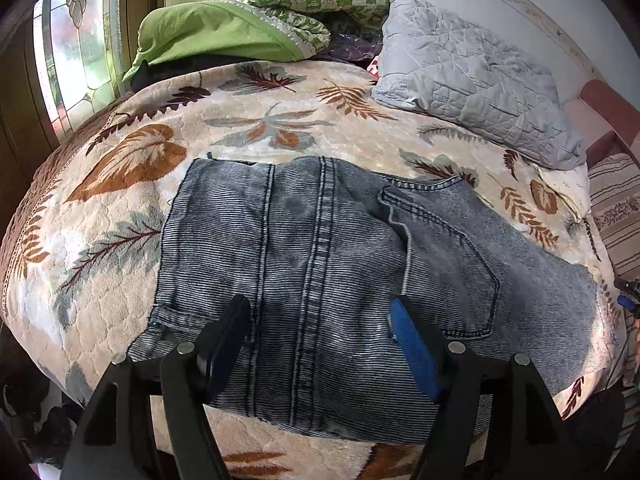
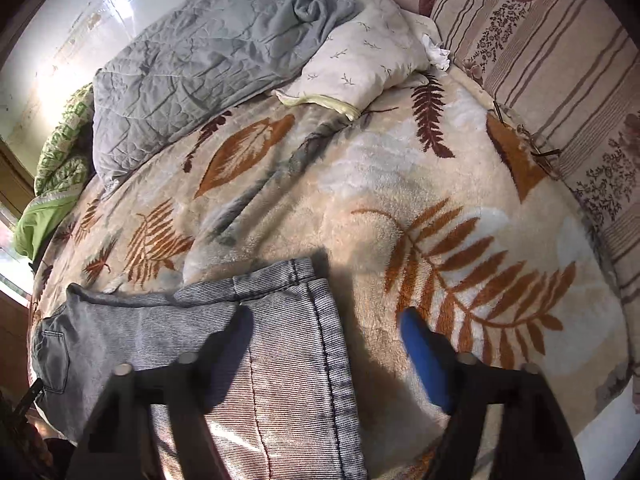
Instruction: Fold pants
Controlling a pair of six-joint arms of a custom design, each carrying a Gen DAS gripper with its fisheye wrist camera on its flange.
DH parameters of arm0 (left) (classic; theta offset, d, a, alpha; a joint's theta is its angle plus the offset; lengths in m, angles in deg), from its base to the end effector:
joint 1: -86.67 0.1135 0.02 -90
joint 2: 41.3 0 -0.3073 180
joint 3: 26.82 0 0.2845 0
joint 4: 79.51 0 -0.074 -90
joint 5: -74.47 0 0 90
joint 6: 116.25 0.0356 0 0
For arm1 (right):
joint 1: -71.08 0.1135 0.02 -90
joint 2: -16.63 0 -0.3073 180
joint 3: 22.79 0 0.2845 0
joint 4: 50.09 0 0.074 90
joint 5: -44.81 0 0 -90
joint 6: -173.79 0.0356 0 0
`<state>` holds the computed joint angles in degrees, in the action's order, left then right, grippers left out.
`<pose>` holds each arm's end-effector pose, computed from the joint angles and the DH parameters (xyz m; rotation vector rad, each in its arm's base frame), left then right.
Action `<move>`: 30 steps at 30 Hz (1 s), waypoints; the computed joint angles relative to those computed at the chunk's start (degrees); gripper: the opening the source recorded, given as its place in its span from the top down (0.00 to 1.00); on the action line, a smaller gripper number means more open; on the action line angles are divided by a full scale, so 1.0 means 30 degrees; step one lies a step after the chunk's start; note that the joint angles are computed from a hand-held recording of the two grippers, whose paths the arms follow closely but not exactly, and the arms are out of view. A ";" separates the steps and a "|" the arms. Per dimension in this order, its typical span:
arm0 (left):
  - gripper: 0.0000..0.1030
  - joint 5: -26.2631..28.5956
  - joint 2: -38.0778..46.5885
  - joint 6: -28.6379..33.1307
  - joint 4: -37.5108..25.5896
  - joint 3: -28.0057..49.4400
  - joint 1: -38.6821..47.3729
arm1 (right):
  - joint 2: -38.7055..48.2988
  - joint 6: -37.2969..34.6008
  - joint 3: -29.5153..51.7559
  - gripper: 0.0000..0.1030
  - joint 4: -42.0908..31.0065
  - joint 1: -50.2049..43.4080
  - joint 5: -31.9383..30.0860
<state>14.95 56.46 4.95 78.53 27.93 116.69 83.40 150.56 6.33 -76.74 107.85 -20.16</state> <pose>0.2808 0.1414 0.1291 0.1760 2.4855 -0.3021 0.1453 0.0898 0.1264 0.7774 2.4069 0.1057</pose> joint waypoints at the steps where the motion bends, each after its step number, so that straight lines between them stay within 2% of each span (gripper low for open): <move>1: 0.29 0.0513 -0.0337 0.0169 -0.0286 -0.0094 -0.0013 | -0.0348 -0.0227 -0.0099 0.17 0.0090 -0.0122 0.0070; 3: 0.29 0.0852 -0.1001 0.0206 -0.0010 -0.0528 -0.0232 | -0.0764 -0.1398 -0.0474 0.19 0.1227 -0.1795 -0.1474; 5: 0.27 -0.0064 -0.1114 -0.0142 0.0871 -0.0875 -0.0794 | 0.0644 -0.2952 -0.0556 0.20 0.3198 -0.3934 -0.4020; 6: 0.27 -0.0709 -0.0764 -0.0312 0.1117 -0.0825 -0.1089 | 0.1844 -0.3439 -0.0323 0.28 0.3822 -0.4511 -0.4751; 8: 0.27 -0.2163 0.0488 -0.0577 0.1279 -0.0411 -0.1528 | 0.4132 -0.4089 0.0168 0.57 0.4843 -0.4950 -0.6031; 9: 0.27 -0.2363 0.0977 -0.0565 0.1551 -0.0355 -0.1518 | 0.4980 -0.4157 0.0622 0.77 0.4589 -0.4736 -0.5914; 13: 0.25 -0.2200 0.0778 0.0005 0.3109 -0.1307 -0.1430 | 0.4885 -0.3913 0.2036 0.88 0.1916 -0.2605 -0.2848; 16: 0.25 -0.2084 0.0556 -0.0239 0.2804 -0.1235 -0.1374 | 0.3717 -0.3499 0.2730 0.89 0.0136 -0.1341 -0.0046; 18: 0.25 -0.1817 0.0300 -0.0553 0.2694 -0.1273 -0.1270 | 0.3763 -0.3561 0.3048 0.89 -0.0124 -0.1217 0.0592; 20: 0.25 -0.1263 0.0092 -0.0730 0.2894 -0.1455 -0.1175 | 0.5275 -0.3740 0.2952 0.88 0.1098 -0.1669 0.0073; 22: 0.19 -0.2289 0.0399 -0.0853 0.3613 -0.1699 -0.1656 | 0.6996 -0.4219 0.2285 0.84 0.3189 -0.2685 -0.1714; 23: 0.17 -0.3055 0.0841 -0.0750 0.3970 -0.1705 -0.2033 | 0.6906 -0.3762 0.1784 0.79 0.3895 -0.2348 -0.1233; 24: 0.15 -0.3261 0.1093 -0.0597 0.4737 -0.1902 -0.2194 | 0.6379 -0.3044 0.1647 0.64 0.3427 -0.1941 -0.0549; 25: 0.14 -0.3431 0.1121 -0.0533 0.4961 -0.1954 -0.2335 | 0.5558 -0.2384 0.1576 0.43 0.2608 -0.1696 -0.0376; 26: 0.14 -0.3724 0.0951 -0.0509 0.4409 -0.1738 -0.2496 | 0.4528 -0.1649 0.1529 0.39 0.1738 -0.1250 -0.0091; 27: 0.14 -0.3681 0.0786 -0.0413 0.3376 -0.1258 -0.2520 | 0.3465 -0.0804 0.1756 0.39 0.0299 -0.0444 0.0579; 29: 0.14 -0.1990 0.0339 -0.0330 0.1843 -0.0474 -0.1853 | 0.1577 0.0752 0.2732 0.39 -0.2772 0.2016 0.2206; 30: 0.14 -0.0887 -0.0027 -0.0589 0.2002 -0.0543 -0.1353 | 0.0981 0.1597 0.3261 0.38 -0.3883 0.3460 0.2942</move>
